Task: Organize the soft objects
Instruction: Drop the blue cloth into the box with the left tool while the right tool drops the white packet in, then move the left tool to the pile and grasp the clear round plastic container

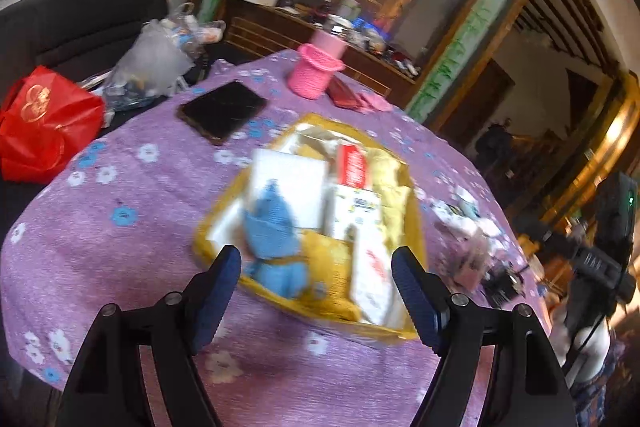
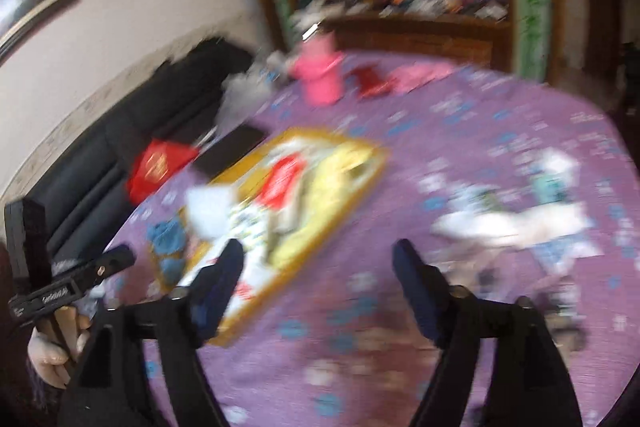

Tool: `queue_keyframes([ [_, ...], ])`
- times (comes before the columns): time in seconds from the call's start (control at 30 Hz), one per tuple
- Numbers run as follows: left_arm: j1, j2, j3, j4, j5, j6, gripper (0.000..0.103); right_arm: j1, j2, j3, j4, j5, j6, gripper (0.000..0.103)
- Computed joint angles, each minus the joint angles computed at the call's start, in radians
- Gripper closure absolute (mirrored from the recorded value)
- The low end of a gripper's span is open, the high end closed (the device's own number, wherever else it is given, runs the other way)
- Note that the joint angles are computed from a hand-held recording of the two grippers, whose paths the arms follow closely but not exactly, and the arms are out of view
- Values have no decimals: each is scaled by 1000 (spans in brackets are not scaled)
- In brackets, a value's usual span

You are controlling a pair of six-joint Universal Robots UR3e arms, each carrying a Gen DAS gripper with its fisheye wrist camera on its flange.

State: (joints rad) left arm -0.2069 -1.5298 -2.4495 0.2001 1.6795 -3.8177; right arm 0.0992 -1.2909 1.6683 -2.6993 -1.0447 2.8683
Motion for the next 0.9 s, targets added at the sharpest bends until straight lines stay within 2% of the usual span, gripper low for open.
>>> queue_keyframes([
  [0.1,-51,-58,71,5,-6,20,22,-136,-84,97,-83,39,24,14],
  [0.2,-101,-131,173,-27,-28,40,22,-269,-114,132,-74,93,25,14],
  [0.37,-153,-256,354,-127,-92,36,22,-402,-73,133,-43,118,-3,14],
  [0.53,-246,-362,571,-271,-65,61,22,-467,71,21,4,136,14,14],
  [0.63,-272,-419,682,-343,-80,76,22,-469,181,-94,35,140,49,14],
  [0.77,-310,-531,886,-469,-67,98,22,-463,297,-209,18,122,83,14],
  [0.9,-330,-666,1110,-571,-40,151,20,-493,378,-248,-12,154,113,14],
])
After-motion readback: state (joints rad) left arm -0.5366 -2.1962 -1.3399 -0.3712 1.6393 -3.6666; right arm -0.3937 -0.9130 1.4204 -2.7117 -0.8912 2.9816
